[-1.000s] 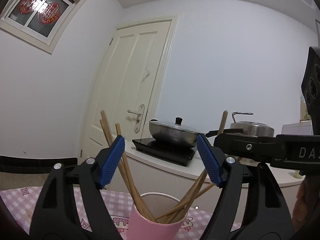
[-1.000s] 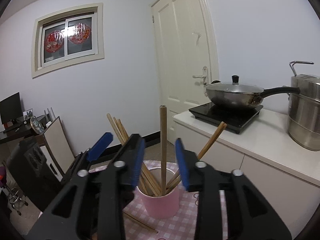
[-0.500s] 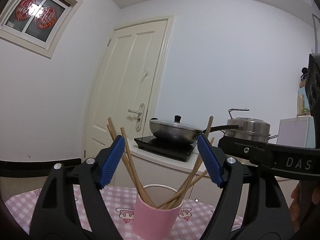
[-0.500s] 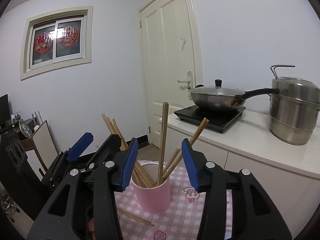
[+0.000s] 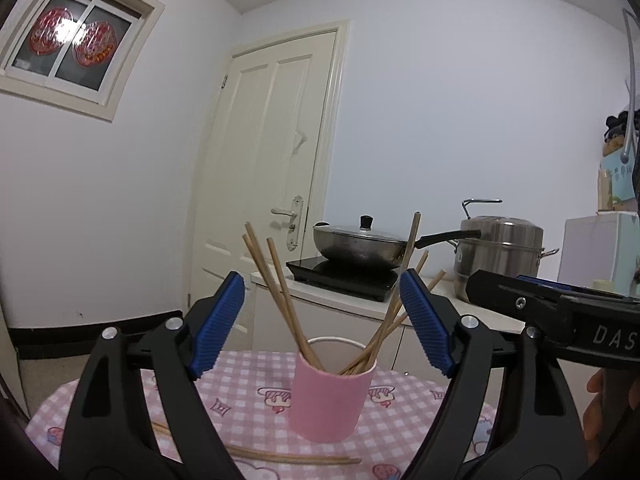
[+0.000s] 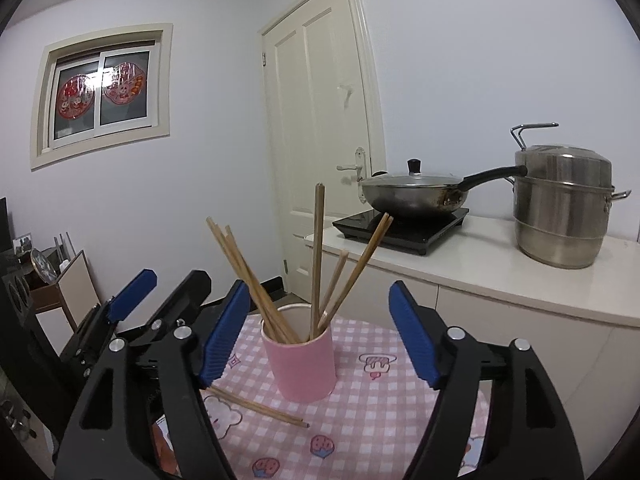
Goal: Organize utensils
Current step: 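Lower both open tools toward the last chopsticks lying on the table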
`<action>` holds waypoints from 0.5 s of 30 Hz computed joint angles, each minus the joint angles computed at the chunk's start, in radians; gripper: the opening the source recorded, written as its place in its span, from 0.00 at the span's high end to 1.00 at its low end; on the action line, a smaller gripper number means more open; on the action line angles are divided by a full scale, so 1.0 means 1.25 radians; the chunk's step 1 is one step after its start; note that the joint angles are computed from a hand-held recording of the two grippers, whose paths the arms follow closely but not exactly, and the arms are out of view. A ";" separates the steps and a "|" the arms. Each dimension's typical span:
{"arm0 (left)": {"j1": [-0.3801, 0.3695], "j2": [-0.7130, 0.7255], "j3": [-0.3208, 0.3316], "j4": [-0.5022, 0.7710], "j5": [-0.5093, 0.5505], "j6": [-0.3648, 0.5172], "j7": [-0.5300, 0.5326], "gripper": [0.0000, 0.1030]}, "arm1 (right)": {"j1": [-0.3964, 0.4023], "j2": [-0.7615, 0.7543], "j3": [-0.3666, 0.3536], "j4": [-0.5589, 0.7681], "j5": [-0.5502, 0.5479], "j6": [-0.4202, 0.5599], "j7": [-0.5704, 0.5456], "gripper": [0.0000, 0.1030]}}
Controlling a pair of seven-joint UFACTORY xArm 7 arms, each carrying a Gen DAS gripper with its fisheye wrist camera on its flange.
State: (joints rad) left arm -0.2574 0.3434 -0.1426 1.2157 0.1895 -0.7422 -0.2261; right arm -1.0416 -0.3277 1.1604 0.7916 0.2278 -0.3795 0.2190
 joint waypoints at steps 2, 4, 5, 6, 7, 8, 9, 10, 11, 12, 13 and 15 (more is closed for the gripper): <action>-0.001 -0.018 0.004 -0.025 -0.004 0.000 0.007 0.18 | 0.014 -0.013 -0.008 -0.013 0.006 -0.004 0.005 0.27; 0.000 -0.034 0.006 -0.047 -0.011 0.005 0.013 0.14 | 0.021 -0.025 -0.010 -0.023 0.009 -0.009 0.008 0.25; 0.001 -0.040 0.007 -0.057 -0.014 0.005 0.014 0.14 | 0.026 -0.027 -0.012 -0.027 0.009 -0.011 0.010 0.25; 0.001 -0.045 0.008 -0.066 -0.019 0.002 0.017 0.13 | 0.031 -0.028 -0.015 -0.032 0.010 -0.015 0.012 0.24; -0.002 -0.053 0.011 -0.077 -0.030 0.003 0.027 0.12 | 0.035 -0.031 -0.014 -0.035 0.014 -0.017 0.013 0.24; -0.004 -0.059 0.013 -0.086 -0.039 0.004 0.038 0.11 | 0.042 -0.031 -0.017 -0.039 0.015 -0.018 0.015 0.24; -0.007 -0.064 0.016 -0.092 -0.048 0.006 0.051 0.11 | 0.049 -0.032 -0.020 -0.044 0.017 -0.022 0.016 0.24; -0.009 -0.071 0.020 -0.101 -0.060 0.011 0.066 0.11 | 0.051 -0.037 -0.017 -0.048 0.022 -0.024 0.016 0.24; -0.005 -0.075 0.019 -0.104 -0.059 0.018 0.066 0.11 | 0.052 -0.038 -0.014 -0.053 0.024 -0.028 0.016 0.23; 0.004 -0.082 0.017 -0.109 -0.049 0.034 0.053 0.10 | 0.053 -0.041 -0.010 -0.055 0.027 -0.029 0.017 0.23; 0.010 -0.087 0.016 -0.112 -0.045 0.045 0.045 0.10 | 0.053 -0.040 -0.005 -0.058 0.028 -0.030 0.018 0.23; 0.010 -0.095 0.021 -0.120 -0.064 0.060 0.054 0.10 | 0.054 -0.039 0.000 -0.061 0.027 -0.030 0.019 0.23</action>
State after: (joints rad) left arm -0.2446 0.2248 -0.1168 1.0652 0.1092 -0.6676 -0.1585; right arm -0.9736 -0.3760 1.1600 0.7148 0.2616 -0.4174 0.2426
